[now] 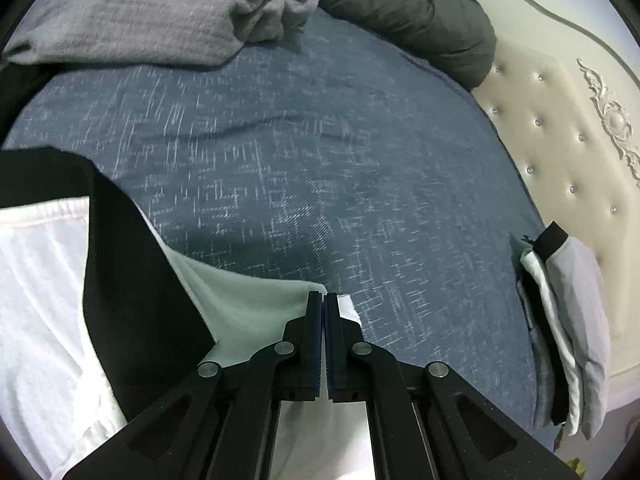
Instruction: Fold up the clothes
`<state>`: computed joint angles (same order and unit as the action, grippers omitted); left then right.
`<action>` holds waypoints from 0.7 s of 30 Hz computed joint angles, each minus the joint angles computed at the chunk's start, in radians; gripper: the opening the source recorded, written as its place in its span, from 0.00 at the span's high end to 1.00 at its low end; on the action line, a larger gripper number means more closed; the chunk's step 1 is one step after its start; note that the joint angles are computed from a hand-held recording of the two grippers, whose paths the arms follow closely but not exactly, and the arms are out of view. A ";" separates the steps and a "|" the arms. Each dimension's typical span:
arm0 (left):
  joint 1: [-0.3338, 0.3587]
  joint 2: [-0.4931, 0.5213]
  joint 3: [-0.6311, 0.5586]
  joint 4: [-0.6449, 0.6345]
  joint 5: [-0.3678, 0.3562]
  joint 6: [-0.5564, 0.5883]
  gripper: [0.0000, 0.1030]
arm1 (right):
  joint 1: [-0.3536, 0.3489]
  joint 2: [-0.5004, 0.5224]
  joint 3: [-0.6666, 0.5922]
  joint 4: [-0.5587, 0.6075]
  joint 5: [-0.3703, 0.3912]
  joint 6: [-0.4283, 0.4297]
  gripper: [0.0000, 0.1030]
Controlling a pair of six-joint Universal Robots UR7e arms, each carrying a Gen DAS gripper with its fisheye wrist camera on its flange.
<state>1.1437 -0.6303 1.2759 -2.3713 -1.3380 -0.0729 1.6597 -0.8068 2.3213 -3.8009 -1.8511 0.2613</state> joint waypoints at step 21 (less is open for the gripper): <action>0.024 -0.203 0.229 0.044 -0.046 0.120 0.83 | -0.016 -0.010 0.008 -0.002 0.041 0.033 0.93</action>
<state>1.1681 -0.8333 1.5050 -2.3277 -1.3843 0.0475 1.6436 -0.8167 2.3292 -3.8024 -1.8098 0.2944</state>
